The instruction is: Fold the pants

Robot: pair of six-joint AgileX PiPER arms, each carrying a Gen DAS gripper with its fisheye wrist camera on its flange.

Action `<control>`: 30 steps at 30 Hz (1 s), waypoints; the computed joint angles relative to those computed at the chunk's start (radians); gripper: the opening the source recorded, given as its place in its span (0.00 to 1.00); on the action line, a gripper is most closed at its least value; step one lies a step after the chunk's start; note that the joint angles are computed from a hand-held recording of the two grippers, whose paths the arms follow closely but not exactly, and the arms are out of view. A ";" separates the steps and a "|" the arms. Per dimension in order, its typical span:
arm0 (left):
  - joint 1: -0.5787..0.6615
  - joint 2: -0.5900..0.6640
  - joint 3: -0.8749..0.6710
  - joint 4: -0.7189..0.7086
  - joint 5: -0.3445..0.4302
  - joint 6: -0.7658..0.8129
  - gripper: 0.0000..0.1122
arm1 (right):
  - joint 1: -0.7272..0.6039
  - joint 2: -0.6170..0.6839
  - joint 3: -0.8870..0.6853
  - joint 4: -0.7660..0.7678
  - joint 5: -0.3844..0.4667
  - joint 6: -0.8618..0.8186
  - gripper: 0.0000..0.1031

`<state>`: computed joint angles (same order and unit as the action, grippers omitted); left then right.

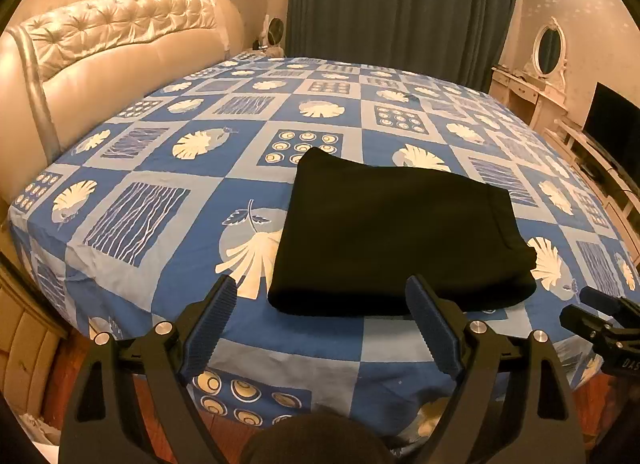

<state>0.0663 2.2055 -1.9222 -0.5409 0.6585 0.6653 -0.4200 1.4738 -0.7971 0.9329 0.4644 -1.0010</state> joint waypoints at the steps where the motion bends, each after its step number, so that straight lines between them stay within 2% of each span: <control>1: -0.001 -0.003 0.005 -0.003 -0.004 0.004 0.76 | 0.001 -0.001 0.002 0.005 -0.002 -0.002 0.88; 21: -0.008 -0.036 0.057 -0.056 -0.043 0.082 0.76 | 0.003 0.021 -0.007 -0.013 0.008 0.009 0.88; 28: 0.000 -0.017 0.009 -0.064 0.027 0.029 0.81 | 0.007 0.030 -0.004 -0.013 0.007 0.007 0.88; 30: -0.001 -0.044 0.059 -0.080 -0.023 0.028 0.81 | 0.007 0.030 -0.003 -0.013 0.005 0.007 0.88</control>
<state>0.0652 2.1613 -1.8633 -0.6211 0.6354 0.6933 -0.4126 1.5042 -0.8004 0.9199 0.4695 -0.9935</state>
